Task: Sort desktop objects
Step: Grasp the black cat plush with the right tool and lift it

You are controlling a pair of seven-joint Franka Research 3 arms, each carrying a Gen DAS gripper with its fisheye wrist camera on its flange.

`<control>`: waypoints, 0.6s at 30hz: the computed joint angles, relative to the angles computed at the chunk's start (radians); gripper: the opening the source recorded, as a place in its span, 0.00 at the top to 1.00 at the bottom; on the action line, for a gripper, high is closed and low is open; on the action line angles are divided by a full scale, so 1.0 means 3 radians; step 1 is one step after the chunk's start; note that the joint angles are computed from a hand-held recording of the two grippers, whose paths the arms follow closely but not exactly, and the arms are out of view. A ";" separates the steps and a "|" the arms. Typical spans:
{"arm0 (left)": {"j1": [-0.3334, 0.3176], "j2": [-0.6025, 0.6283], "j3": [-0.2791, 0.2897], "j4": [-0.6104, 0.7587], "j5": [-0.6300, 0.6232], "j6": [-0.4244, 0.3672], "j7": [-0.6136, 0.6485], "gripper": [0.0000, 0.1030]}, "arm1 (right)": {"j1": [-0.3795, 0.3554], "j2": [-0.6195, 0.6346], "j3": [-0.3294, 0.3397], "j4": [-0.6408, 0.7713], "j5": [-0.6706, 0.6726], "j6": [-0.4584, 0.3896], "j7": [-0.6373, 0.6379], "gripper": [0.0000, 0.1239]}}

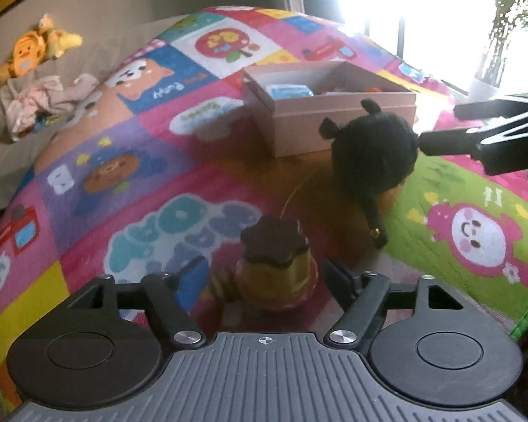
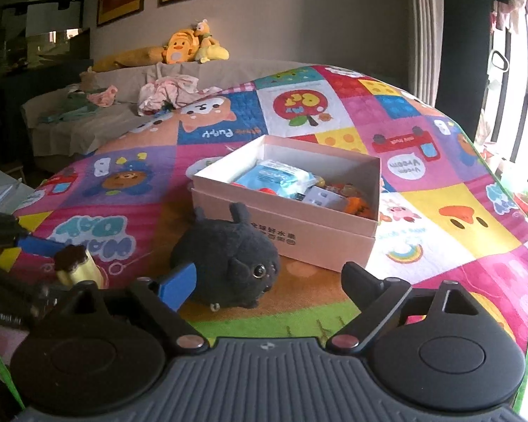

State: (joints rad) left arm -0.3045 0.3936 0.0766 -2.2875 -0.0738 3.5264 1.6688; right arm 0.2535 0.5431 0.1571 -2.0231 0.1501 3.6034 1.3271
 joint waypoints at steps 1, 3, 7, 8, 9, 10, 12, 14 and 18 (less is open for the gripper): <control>-0.0008 0.0007 0.0006 0.0000 -0.0020 0.0006 -0.0006 0.20 | 0.0024 0.0005 -0.0016 0.0012 0.0009 0.0006 -0.0020 0.20; 0.0063 0.0021 -0.0059 0.0016 0.0021 -0.0012 -0.0079 0.19 | 0.0091 0.0027 -0.0056 0.0066 0.0017 -0.0020 -0.0098 0.19; 0.0145 0.0051 -0.0133 0.0032 0.0124 -0.0007 -0.0206 0.15 | 0.0301 0.0142 -0.0181 0.0267 0.0132 -0.0119 -0.0327 0.18; 0.0162 0.0054 -0.0149 0.0030 0.0148 -0.0004 -0.0240 0.15 | 0.0342 0.0189 -0.0201 0.0340 0.0166 -0.0169 -0.0378 0.18; 0.0169 0.0052 -0.0157 0.0019 0.0163 0.0006 -0.0269 0.13 | 0.0365 0.0233 -0.0207 0.0406 0.0195 -0.0220 -0.0412 0.17; 0.0176 0.0050 -0.0161 0.0012 0.0173 0.0012 -0.0297 0.12 | 0.0408 0.0284 -0.0232 0.0491 0.0252 -0.0298 -0.0440 0.17; 0.0205 0.0043 -0.0183 -0.0008 0.0203 0.0027 -0.0360 0.10 | 0.0492 0.0384 -0.0298 0.0663 0.0387 -0.0470 -0.0463 0.17; 0.0265 0.0032 -0.0230 -0.0027 0.0271 0.0029 -0.0430 0.09 | 0.0538 0.0450 -0.0345 0.0767 0.0470 -0.0587 -0.0469 0.17; 0.0230 0.0034 -0.0202 -0.0027 0.0304 0.0029 -0.0448 0.08 | 0.0448 0.0383 -0.0290 0.0761 0.0520 -0.0809 -0.0477 0.28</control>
State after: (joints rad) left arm -0.2357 0.4040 0.0159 -2.2955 0.0174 3.5351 1.5343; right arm 0.3878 0.6579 0.0702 -1.7948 0.3060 3.3608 1.1839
